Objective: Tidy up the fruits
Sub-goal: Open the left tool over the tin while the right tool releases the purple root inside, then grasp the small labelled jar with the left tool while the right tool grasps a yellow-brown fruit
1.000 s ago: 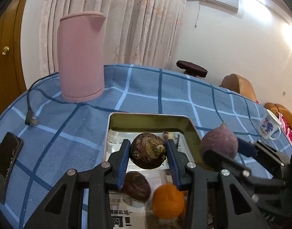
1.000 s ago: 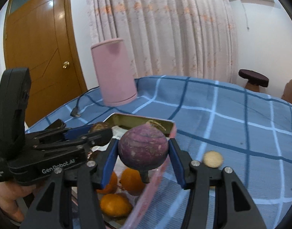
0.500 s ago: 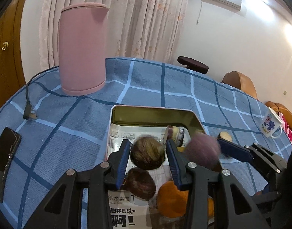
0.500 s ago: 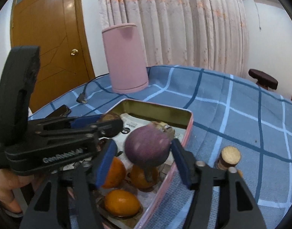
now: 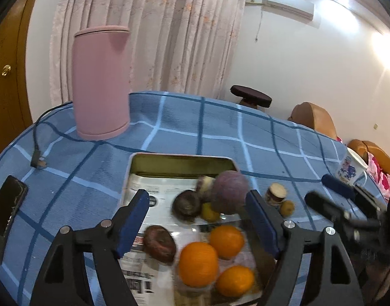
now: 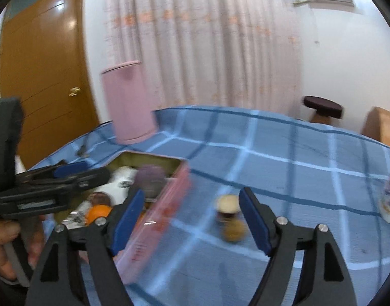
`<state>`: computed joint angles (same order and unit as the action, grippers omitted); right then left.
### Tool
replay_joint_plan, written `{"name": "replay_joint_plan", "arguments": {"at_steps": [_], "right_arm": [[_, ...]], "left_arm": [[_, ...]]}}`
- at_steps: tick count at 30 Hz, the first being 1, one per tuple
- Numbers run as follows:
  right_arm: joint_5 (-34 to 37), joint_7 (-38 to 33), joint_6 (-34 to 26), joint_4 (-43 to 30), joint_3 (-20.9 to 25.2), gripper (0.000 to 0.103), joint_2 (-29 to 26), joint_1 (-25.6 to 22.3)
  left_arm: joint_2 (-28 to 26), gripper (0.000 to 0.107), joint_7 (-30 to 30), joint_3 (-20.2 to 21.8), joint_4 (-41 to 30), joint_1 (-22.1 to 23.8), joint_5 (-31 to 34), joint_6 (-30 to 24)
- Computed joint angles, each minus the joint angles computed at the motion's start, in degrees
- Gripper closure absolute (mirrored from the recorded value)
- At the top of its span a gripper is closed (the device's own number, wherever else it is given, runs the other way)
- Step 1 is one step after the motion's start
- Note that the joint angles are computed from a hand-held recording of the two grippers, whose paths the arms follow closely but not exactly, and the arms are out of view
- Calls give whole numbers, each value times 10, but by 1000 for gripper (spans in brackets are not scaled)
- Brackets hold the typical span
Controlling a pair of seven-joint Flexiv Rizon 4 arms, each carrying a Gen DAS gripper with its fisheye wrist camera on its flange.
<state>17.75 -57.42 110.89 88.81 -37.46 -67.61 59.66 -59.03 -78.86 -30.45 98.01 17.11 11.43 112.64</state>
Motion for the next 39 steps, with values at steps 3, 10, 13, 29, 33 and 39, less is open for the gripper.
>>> {"name": "replay_joint_plan", "arguments": {"at_steps": [3,10,13,29,33,39], "right_arm": [[20,15,-14,19,-20,23,-1,6],[-68,42,-70,7,22,23,18,-40],[-131,45,-105,-22,74,36,25,-83],[-190,130,-94,15,71,71,33,-106],[-151,141,-59,36,66,71,35,-111],[-95,143,-50,60,19,71,27,-74]], "left_arm": [[2,28,3,4,1,-12,1,2],[6,28,7,21,-7,-46,-7,-3],[7,27,11,28,-10,-55,-14,-6],[6,27,50,41,-48,-123,-44,-44],[-1,28,71,64,-82,-169,-76,-72],[-24,28,94,95,-148,-220,-149,-140]]}}
